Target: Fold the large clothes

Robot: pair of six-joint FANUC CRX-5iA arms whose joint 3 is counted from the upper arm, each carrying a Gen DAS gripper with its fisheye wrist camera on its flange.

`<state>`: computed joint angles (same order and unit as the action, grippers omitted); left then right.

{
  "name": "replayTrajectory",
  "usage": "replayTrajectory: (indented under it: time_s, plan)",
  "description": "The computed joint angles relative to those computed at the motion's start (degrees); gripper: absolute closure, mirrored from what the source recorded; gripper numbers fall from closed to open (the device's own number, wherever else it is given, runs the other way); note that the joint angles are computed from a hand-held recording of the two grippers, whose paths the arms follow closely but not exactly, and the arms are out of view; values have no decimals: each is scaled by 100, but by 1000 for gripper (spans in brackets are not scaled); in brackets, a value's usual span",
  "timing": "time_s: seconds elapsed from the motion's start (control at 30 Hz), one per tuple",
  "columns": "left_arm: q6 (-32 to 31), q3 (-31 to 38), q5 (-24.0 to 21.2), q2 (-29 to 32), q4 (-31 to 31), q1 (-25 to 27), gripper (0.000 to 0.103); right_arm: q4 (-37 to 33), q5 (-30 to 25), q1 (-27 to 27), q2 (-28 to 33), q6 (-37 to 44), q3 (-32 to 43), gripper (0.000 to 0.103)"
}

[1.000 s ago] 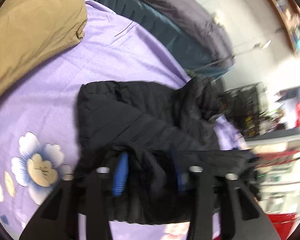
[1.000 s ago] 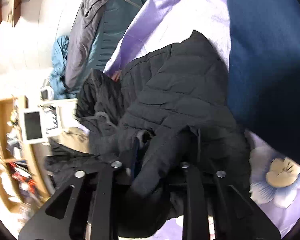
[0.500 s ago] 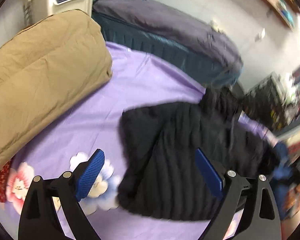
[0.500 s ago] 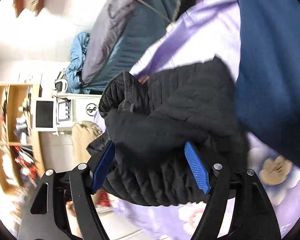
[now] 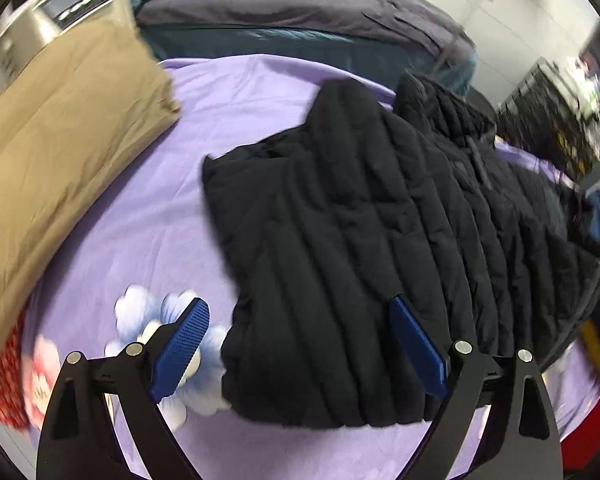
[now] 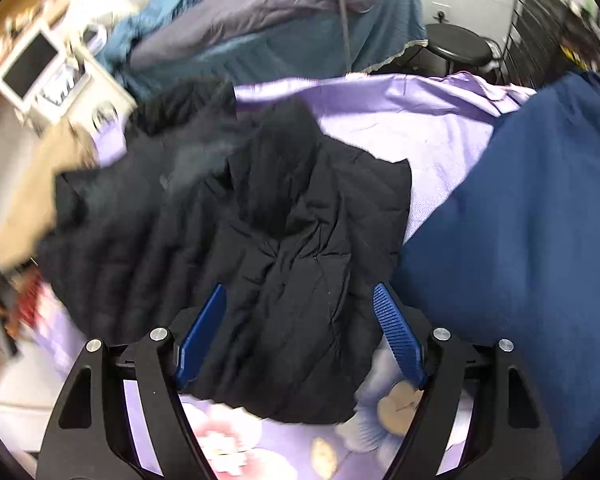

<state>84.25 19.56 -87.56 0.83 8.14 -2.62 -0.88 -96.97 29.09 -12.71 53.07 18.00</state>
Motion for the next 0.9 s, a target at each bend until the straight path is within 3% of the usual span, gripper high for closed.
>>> replayTrajectory:
  time_s: [0.07, 0.13, 0.2, 0.3, 0.4, 0.53, 0.73, 0.9]
  plan:
    - [-19, 62, 40, 130, -91, -138, 17, -164, -9, -12, 59, 116, -122, 28]
    - [-100, 131, -19, 252, -2, -177, 37, -412, -91, -86, 155, 215, -83, 63]
    - [-154, 263, -107, 344, 24, -217, 61, -169, -171, 149, 206, 247, -32, 78]
    - [-298, 468, -119, 401, -39, -252, 83, 69, -143, 296, 222, 363, 113, 88]
    - [-159, 676, -32, 470, -20, -129, 90, 229, -20, 170, 227, 348, 288, 93]
    - [9, 1150, -91, 783, -298, -193, 90, 149, 197, -223, 382, 104, 604, 94]
    - [974, 1883, -627, 1601, -607, -293, 91, 186, -102, -534, 1005, -401, 777, 94]
    - [695, 2394, -988, 1890, -1520, -805, 84, 457, -346, -375, 1301, -303, 399, 94]
